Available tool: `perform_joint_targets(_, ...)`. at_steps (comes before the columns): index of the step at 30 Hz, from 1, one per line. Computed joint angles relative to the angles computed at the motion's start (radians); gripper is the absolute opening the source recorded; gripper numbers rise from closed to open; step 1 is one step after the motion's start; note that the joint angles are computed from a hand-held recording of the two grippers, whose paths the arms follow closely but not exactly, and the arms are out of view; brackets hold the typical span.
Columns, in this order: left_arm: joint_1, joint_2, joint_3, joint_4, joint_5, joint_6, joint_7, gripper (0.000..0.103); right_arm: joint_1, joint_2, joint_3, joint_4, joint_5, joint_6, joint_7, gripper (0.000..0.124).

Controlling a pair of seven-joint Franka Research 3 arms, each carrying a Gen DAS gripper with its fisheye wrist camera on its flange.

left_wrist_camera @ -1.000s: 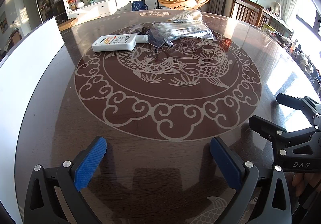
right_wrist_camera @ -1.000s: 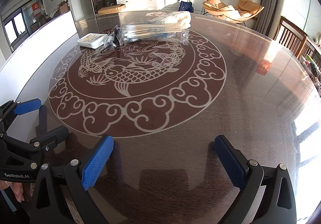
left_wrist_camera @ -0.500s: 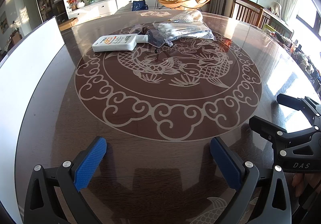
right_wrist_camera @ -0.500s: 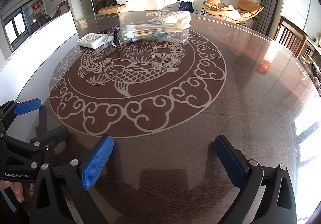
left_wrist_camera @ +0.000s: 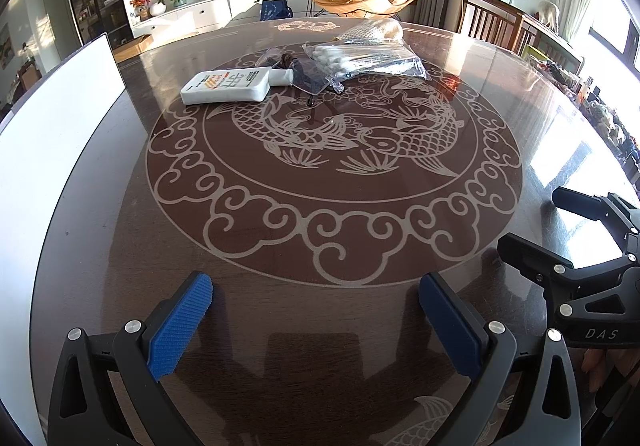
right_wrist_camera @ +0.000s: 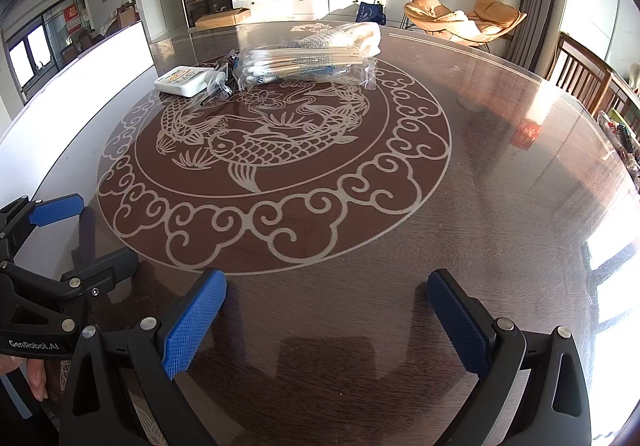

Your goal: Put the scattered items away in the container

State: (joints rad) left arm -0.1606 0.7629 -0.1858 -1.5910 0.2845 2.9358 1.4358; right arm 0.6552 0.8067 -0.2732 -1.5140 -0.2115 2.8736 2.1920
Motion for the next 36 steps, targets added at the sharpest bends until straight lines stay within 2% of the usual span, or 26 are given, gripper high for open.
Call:
perform_joint_targets(2, 0.060, 0.033, -0.069, 0.046, -0.009, -0.029, 0.101, 0.103, 0.000, 0.000, 0.000, 0.000, 0.001, -0.001, -0.001, 0.101)
perform_joint_targets(3, 0.072, 0.043, -0.077, 0.063, -0.018, -0.039, 0.125, 0.103, 0.000, 0.000, 0.000, -0.001, 0.001, 0.000, 0.000, 0.101)
perform_joint_targets(5, 0.051, 0.046, -0.032, 0.079, -0.036, -0.040, 0.088, 0.103, 0.001, -0.001, -0.001, -0.001, 0.001, 0.000, 0.000, 0.101)
perform_joint_targets(8, -0.005, 0.032, 0.068, 0.072, -0.038, -0.028, -0.050, 0.103, 0.000, 0.000, 0.000, 0.001, 0.001, -0.002, -0.001, 0.101)
perform_joint_targets(11, -0.027, 0.028, 0.100, 0.070, -0.008, -0.029, -0.115, 0.103, 0.000, 0.000, 0.001, 0.001, 0.001, -0.002, -0.003, 0.102)
perform_joint_targets(19, -0.021, 0.020, 0.098, 0.059, 0.044, -0.028, -0.169, 0.103, 0.001, 0.001, 0.000, 0.002, 0.000, -0.004, -0.001, 0.102)
perform_joint_targets(24, 0.002, 0.033, 0.067, 0.082, 0.042, -0.049, -0.148, 0.103, -0.001, 0.001, 0.001, 0.002, 0.000, -0.003, -0.002, 0.102)
perform_joint_targets(31, -0.002, 0.028, 0.073, 0.074, 0.045, -0.045, -0.157, 0.103, -0.002, 0.001, 0.002, 0.003, 0.000, -0.003, -0.004, 0.102)
perform_joint_targets(33, -0.002, 0.028, 0.072, 0.074, 0.046, -0.044, -0.156, 0.103, -0.038, 0.006, 0.044, 0.034, 0.015, -0.043, -0.052, 0.102)
perform_joint_targets(36, -0.002, 0.028, 0.072, 0.074, 0.046, -0.044, -0.156, 0.103, -0.089, 0.070, 0.084, 0.185, 0.037, -0.139, -0.107, 0.101)
